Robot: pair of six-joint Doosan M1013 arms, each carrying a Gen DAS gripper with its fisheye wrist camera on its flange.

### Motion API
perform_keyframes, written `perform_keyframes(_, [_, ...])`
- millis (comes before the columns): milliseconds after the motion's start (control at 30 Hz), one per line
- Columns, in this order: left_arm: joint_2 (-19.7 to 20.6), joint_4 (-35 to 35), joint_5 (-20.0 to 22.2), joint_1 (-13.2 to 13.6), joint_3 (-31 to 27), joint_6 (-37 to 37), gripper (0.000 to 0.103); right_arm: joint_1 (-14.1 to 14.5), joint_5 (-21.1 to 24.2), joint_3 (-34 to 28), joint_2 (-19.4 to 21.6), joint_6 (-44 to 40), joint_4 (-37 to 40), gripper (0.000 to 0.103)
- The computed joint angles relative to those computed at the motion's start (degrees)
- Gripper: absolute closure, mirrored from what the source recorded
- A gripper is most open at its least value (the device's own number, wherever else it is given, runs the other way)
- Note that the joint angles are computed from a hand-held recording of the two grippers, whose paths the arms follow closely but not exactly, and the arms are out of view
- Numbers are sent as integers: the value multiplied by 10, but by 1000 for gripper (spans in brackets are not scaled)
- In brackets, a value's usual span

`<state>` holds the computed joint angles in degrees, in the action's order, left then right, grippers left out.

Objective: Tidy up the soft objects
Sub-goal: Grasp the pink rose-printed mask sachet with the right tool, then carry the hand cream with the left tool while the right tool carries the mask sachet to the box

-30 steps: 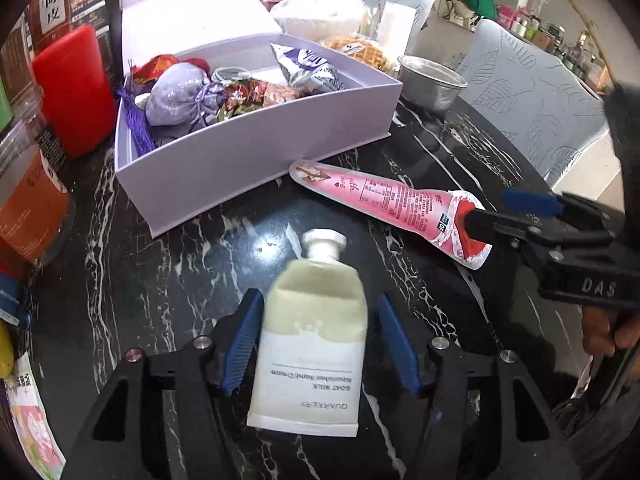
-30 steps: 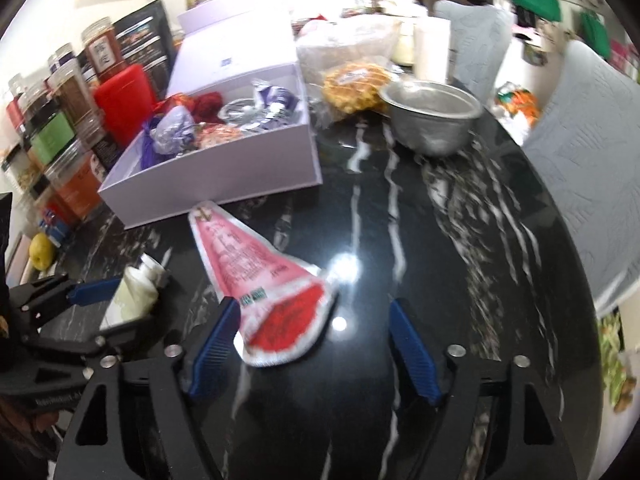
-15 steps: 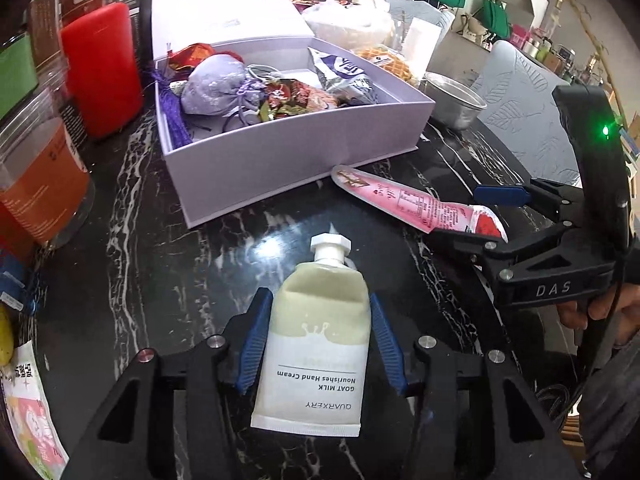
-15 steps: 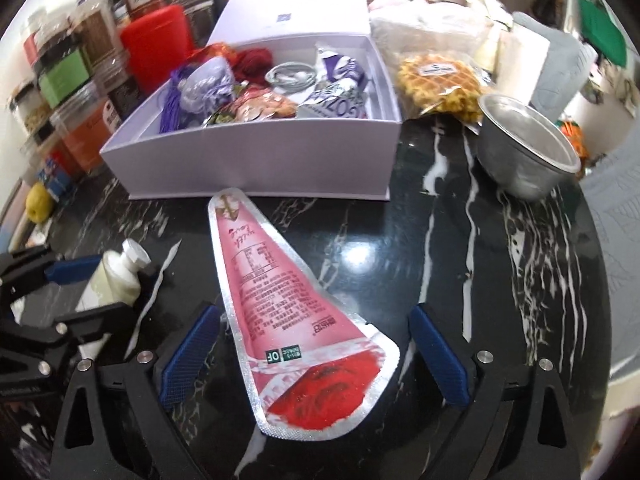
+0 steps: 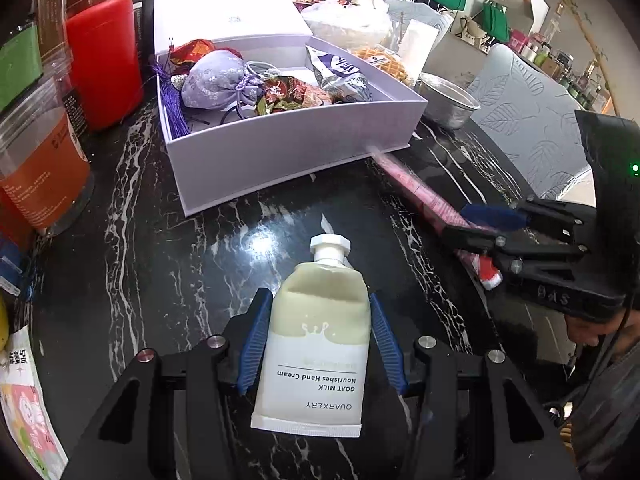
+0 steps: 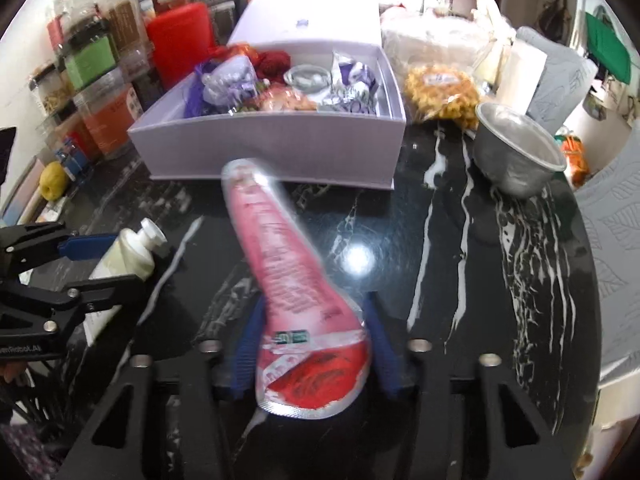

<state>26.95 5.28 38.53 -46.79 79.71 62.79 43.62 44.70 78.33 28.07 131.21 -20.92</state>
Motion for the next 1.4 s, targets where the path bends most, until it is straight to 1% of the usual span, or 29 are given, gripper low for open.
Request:
perform_keyframes(67, [-3,6,-3,-2,3,-4,53,2,-16,13,-8,24,-6,72])
perform_keyframes(133, [-6,14,-4,-3,4,-9,53,5,-19,17,-9,36,-21,72])
perform_keyframes(367, [-13,24,-10,-7,11,-16,53,16,-17,32,-21,86,-48,75])
perform_keyframes(533, [-16,25,-14,-7,13,-15,53,18,-23,38,-26,100,-53,75])
perform_keyframes(600, [-17,26,-15,-8,13,-15,53,19,-21,39,-28,99,-53,73])
perform_keyframes(633, [-16,25,-15,-8,13,-14,53,20,-15,39,-28,104,-59,69])
perform_keyframes(700, [-16,22,-15,-9,12,-10,53,24,-1,36,-25,118,-78,65])
perform_keyframes(733, [-15,21,-14,-9,12,-8,53,25,9,34,-24,119,-81,61])
perform_keyframes(800, [-15,19,-13,-10,11,-5,53,24,23,30,-20,120,-77,46])
perform_keyframes(833, [-15,19,-12,-10,11,-4,53,24,31,28,-19,125,-80,34])
perform_keyframes(900, [-15,20,-12,-10,11,-4,53,24,37,29,-18,134,-89,27])
perform_keyframes(1000, [-14,19,-10,-10,10,-5,53,20,41,29,-16,127,-74,27])
perform_keyframes(1133, [-13,19,-7,-11,9,-6,53,24,42,31,-13,136,-90,28])
perform_keyframes(1233, [-11,9,-7,-9,8,-3,53,26,37,33,-16,131,-86,46])
perform_keyframes(1267, [-11,5,-7,-8,8,0,53,28,38,36,-18,144,-94,51])
perform_keyframes(1300, [-11,2,-7,-8,7,1,53,28,33,40,-20,153,-96,54])
perform_keyframes(1333, [-11,3,-7,-8,7,2,53,28,28,43,-22,159,-98,61])
perform_keyframes(1400, [-11,7,-7,-8,7,2,53,29,20,49,-26,171,-101,65])
